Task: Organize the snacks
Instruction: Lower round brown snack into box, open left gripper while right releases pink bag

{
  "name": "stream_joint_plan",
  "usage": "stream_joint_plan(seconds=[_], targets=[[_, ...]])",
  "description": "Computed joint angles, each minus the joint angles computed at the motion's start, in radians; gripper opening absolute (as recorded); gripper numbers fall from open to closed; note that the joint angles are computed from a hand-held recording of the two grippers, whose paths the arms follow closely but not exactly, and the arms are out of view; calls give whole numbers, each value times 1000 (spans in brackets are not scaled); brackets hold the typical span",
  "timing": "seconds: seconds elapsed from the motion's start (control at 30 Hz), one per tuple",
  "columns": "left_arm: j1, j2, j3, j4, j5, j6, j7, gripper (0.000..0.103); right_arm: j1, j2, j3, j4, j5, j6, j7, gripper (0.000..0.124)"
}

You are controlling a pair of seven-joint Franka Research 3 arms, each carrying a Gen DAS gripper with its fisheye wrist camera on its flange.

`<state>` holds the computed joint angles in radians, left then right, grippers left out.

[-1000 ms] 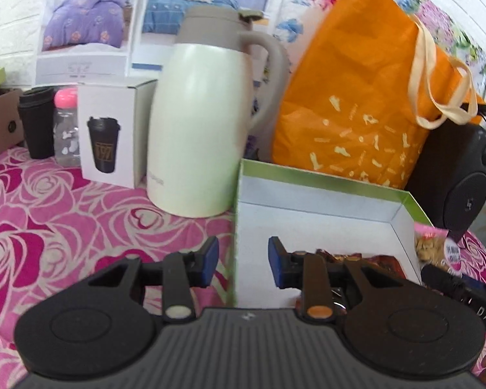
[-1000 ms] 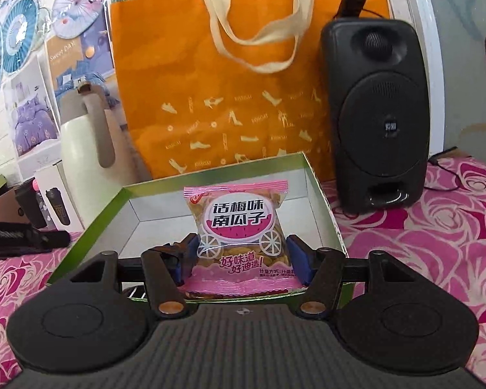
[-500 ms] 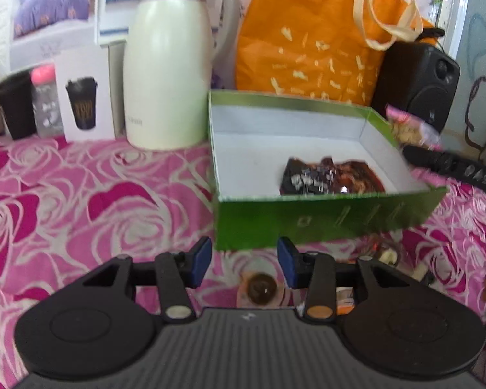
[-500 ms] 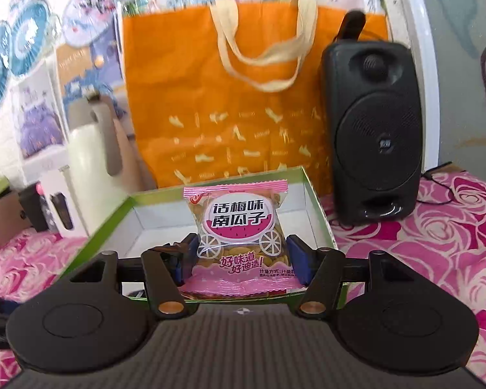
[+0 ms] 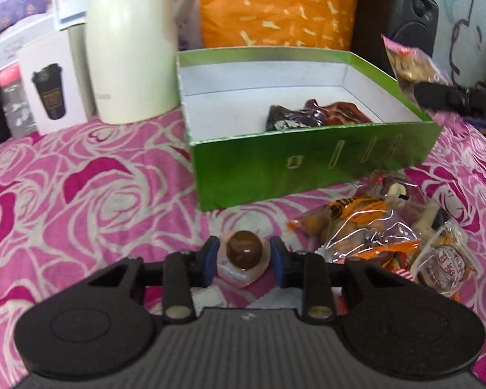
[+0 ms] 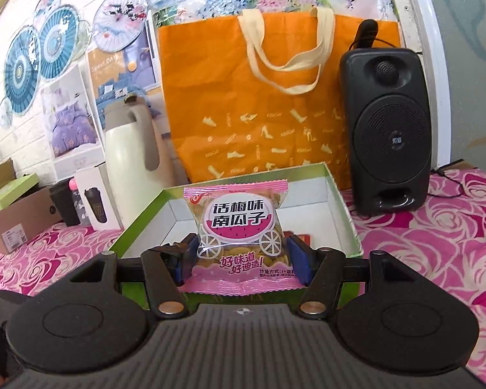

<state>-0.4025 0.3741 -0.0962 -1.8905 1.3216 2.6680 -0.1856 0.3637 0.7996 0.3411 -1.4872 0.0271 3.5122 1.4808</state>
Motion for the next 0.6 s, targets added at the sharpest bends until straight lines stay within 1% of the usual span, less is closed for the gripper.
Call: stream_joint_plan(seconds=[0.07,0.13,0.33,0.4,0.47,0.6], targets=[[-24,-7,2,-8,29,-46,-37,30,-5,-8,8,-21,-5,5,4,98],[-41,-26,-1,-24,65,-92,-105,30,-10,-19,14,-46,-14,21,6,98],[-47,-98,-42,-47,184,-170,-239,30,83,-85,-78,-147,54,136,-30,98],[-54,-104,-58,-31,210,-221,-259,30,125,-106,-110,-182,108,175,-49,98],[-65,-94,-70,0,220,-282,-247,30,151,-117,-127,-201,141,189,-71,98],[-70,-83,-78,41,236,-309,-255,30,154,-122,-123,-206,135,175,-91,98]])
